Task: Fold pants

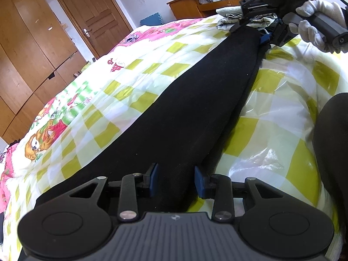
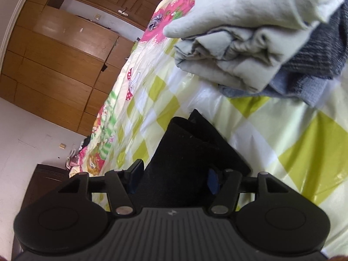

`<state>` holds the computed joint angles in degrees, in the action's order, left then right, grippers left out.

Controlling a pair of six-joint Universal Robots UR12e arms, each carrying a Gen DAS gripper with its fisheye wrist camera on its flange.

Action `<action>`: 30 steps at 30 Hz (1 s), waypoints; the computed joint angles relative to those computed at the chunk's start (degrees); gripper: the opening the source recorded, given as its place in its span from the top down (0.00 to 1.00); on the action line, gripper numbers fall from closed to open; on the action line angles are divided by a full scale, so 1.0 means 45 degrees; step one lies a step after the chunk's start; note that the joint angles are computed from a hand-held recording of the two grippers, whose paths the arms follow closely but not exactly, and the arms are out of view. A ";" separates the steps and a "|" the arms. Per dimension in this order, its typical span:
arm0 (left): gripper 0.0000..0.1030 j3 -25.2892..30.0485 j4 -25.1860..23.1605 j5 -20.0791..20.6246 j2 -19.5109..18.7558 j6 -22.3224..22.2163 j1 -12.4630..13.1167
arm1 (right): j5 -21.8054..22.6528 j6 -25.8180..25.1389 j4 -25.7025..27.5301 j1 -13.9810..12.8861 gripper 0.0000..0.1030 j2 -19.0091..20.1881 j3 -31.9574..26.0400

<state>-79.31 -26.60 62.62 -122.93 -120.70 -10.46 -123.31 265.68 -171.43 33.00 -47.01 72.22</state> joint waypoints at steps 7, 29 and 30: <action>0.52 0.0070 -0.0083 -0.0035 -0.0069 0.0009 0.0003 | -0.2046 -0.0966 -0.4431 0.0712 0.40 0.0516 0.0307; 0.52 0.0188 -0.0149 0.0065 -0.0116 0.0285 -0.0031 | -0.1029 -0.0482 0.0226 0.0137 0.94 0.0081 -0.0551; 0.52 0.0216 -0.0123 0.0006 -0.0116 0.0219 -0.0009 | -0.0952 -0.1178 -0.0564 0.0097 0.94 0.0206 -0.0839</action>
